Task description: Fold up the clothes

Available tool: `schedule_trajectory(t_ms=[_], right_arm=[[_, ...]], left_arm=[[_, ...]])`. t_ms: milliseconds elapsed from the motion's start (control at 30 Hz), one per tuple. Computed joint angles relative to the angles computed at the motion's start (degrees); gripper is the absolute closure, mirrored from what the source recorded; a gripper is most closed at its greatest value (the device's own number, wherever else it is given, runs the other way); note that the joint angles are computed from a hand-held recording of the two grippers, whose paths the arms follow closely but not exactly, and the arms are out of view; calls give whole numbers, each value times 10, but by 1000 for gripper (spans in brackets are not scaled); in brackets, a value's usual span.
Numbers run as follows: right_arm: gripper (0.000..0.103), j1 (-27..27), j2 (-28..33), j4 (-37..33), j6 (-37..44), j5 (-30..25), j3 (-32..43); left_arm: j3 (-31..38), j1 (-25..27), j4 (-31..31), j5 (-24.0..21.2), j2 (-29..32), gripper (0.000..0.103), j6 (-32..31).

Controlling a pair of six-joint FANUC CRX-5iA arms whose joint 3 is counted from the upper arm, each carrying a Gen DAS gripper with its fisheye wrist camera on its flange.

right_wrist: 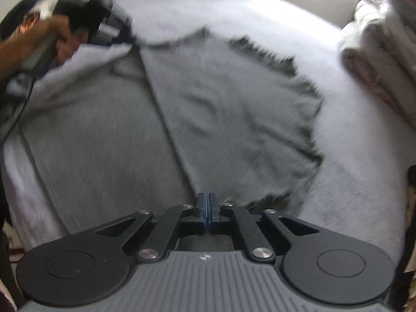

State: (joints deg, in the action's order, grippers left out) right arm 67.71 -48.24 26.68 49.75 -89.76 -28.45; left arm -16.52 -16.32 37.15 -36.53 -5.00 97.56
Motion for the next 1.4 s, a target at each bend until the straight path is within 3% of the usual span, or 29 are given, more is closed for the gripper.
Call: schedule_trajectory(t_ms=[100,233,400,667,767,933,1033,1267,1400], right_arm=[[99,-8,-8,-6,-6,12,-3],[82,-43,-39,16,-55,62,-14],[79,-136,-13,11,-58,133,-14],[79,-253,84,-38,-3,273,12],[78,-308,140,-95,34,336,47],[72,-393,246,-230,125,412,139],[72,-423,306,-301,171,425,199],[72,-458,424,-380,233,407,314],[72,-482,469,-431,260,390,359]], left_arm=[[-12,0,3,16,-6,101,22],[-34,-2,46,35,-12,100,11],[-52,-10,82,51,-18,99,-4],[-57,-20,-18,94,-40,101,122],[-71,-24,-22,111,-49,101,156],[-115,-32,132,129,-55,99,38],[-125,-36,185,128,-56,90,-14],[-123,-40,235,109,-45,85,-74],[-104,-41,192,94,-38,85,-72]])
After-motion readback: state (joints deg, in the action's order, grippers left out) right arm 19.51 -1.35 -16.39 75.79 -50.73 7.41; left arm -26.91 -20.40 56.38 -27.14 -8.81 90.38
